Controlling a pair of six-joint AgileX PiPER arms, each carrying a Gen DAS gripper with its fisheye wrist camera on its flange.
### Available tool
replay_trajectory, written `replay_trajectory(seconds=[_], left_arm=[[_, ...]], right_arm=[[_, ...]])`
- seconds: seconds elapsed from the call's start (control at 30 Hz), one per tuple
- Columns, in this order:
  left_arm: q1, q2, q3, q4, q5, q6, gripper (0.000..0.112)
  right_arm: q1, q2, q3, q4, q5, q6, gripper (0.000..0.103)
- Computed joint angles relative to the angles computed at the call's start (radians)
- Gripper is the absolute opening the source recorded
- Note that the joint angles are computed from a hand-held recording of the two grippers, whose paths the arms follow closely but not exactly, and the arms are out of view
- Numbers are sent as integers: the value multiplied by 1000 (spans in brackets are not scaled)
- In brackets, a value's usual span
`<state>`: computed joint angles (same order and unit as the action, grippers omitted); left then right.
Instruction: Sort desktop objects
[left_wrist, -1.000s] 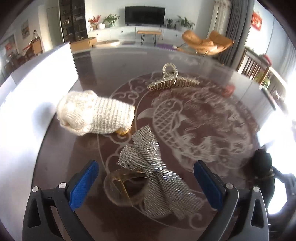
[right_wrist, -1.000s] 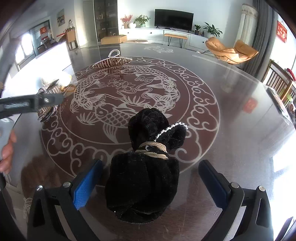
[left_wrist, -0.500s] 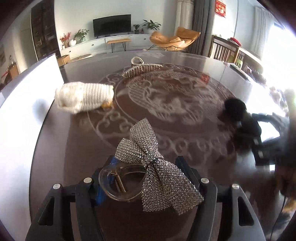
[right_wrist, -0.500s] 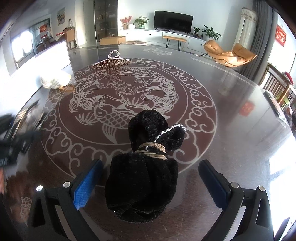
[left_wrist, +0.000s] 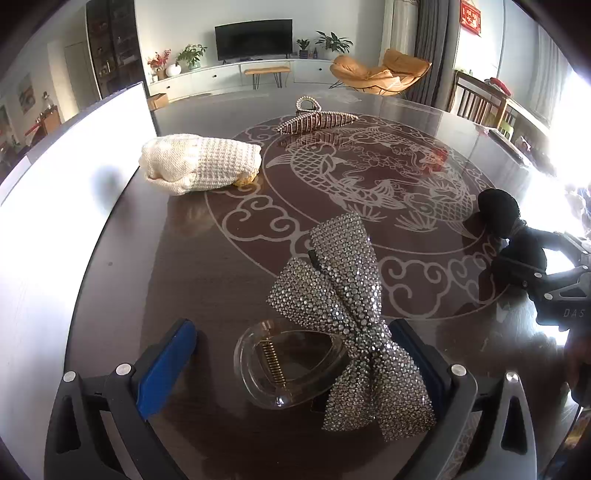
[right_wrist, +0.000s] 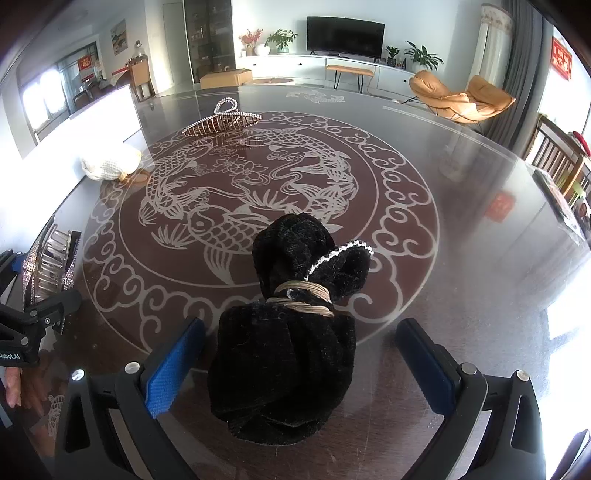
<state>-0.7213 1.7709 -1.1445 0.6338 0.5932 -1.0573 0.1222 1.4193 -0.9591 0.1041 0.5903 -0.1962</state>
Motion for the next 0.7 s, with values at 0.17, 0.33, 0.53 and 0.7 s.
replay_trajectory(seconds=[0.17, 0.33, 0.53, 0.7], left_arm=[[6, 14, -9, -15, -8, 29, 103], [19, 42, -49, -6, 3, 14, 103], [45, 60, -80, -51, -15, 96, 103], [46, 60, -80, -54, -14, 99, 103]], right_arm=[[-6, 0, 0, 7, 0, -11, 103], [-6, 0, 1, 7, 0, -11, 103], [-6, 0, 1, 7, -1, -12, 103], [-8, 1, 1, 9, -1, -15, 103]])
